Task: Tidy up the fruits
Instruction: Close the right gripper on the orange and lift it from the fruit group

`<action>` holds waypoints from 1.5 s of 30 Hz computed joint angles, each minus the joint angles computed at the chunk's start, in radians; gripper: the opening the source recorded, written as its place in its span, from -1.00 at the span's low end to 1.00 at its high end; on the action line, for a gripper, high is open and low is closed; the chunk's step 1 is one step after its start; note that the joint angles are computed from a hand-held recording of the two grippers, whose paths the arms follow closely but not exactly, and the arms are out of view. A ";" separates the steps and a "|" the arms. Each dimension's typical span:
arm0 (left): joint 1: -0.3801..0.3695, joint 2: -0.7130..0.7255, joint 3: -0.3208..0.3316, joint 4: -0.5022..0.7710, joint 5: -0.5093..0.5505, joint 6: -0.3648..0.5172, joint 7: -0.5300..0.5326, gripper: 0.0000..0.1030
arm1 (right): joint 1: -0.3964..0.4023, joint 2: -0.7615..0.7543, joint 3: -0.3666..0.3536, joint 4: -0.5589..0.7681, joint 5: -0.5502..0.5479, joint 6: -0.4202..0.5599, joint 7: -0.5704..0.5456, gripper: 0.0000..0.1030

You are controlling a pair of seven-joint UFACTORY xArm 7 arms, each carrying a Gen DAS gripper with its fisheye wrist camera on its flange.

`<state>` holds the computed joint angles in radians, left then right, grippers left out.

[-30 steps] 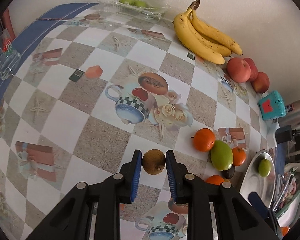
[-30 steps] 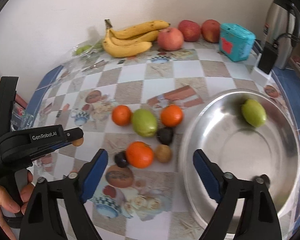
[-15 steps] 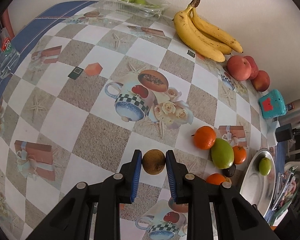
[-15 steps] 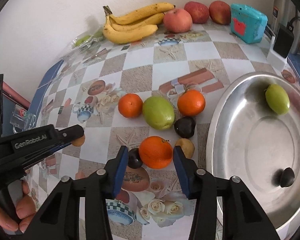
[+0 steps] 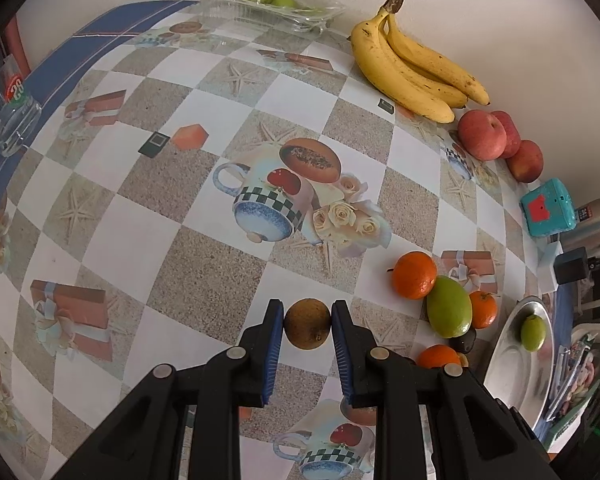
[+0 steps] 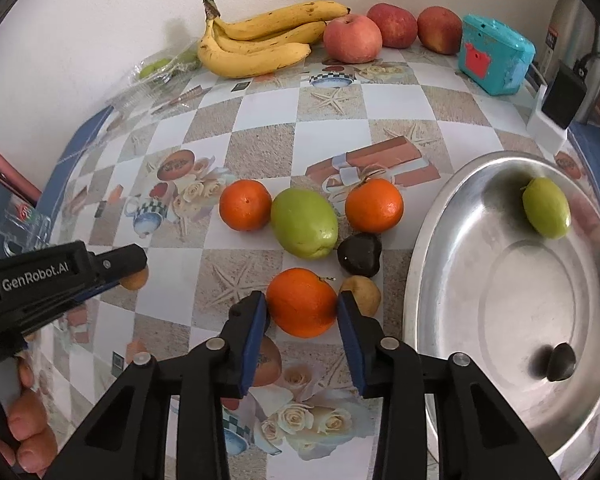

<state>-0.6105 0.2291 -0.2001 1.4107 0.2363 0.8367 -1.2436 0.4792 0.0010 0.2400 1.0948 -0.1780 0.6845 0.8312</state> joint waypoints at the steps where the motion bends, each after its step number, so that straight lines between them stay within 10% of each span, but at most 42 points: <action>1: 0.000 0.000 0.000 0.001 0.000 0.001 0.000 -0.49 | 0.000 0.000 0.000 0.000 -0.004 0.002 -0.002 -0.29; 45: -0.134 0.148 0.011 0.269 0.058 0.071 0.072 -0.49 | -0.149 -0.331 -0.041 -0.287 0.197 -0.114 -0.005 -0.47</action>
<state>-0.7446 0.3768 -0.1888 1.6798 0.2947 0.9079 -1.1716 0.3303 -0.3296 0.1990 0.8074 0.0189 0.5704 0.8266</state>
